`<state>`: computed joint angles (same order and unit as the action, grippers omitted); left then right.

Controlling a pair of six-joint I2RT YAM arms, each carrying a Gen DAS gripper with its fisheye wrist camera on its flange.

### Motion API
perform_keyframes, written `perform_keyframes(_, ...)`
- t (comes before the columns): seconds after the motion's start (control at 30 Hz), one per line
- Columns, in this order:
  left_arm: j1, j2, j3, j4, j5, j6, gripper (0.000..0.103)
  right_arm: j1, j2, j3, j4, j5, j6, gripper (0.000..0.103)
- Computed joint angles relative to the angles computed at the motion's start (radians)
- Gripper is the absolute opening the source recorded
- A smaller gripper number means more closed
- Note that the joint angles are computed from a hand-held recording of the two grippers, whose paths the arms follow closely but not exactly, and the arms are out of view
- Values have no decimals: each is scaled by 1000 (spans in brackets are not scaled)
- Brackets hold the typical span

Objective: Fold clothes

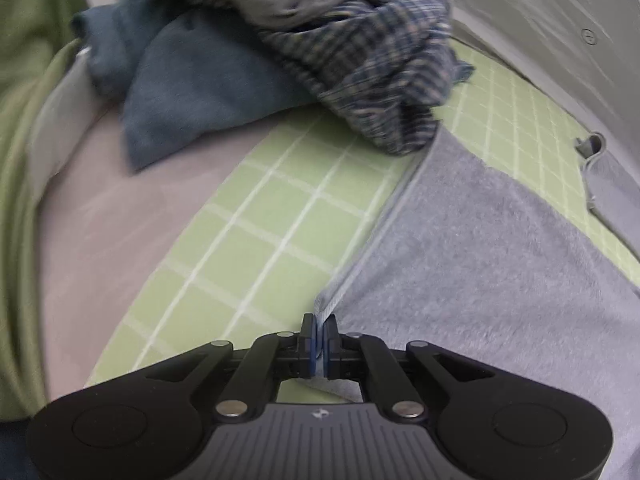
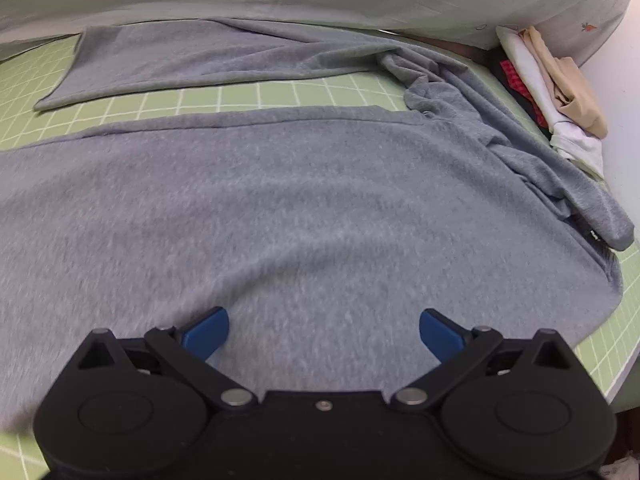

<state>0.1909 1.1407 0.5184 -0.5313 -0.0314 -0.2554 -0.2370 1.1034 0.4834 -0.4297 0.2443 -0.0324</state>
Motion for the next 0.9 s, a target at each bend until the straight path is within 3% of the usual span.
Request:
perform_keyframes(0.2, 105, -156, -49, -149, 27, -40, 4, -107, -62, -8, -65, -132, -118, 103)
perform_keyframes(0.3, 37, -241, -57, -217, -16, -129, 13, -184, -48, 1, -61, -203, -194, 103)
perform_keyframes(0.43, -197, -323, -17, -306, -148, -316, 55, -337, -36, 13, -42, -324, -334, 103)
perform_keyframes(0.5, -359, -333, 20, -341, -213, -453, 60, -451, -21, 36, -39, -402, -415, 103)
perform_keyframes(0.53, -453, -309, 44, -348, -251, -534, 67, -512, -5, 54, -37, -442, -455, 103)
perform_keyframes(0.67, -818, -124, 190, -368, -388, -851, 77, -775, 133, 173, -3, -567, -595, 103)
perform_keyframes(0.73, -952, 2, 287, -368, -429, -947, 82, -876, 230, 244, 50, -592, -649, 103)
perform_keyframes(0.9, -1187, 326, 577, -405, -478, -1094, 85, -1037, 486, 435, 235, -603, -745, 103)
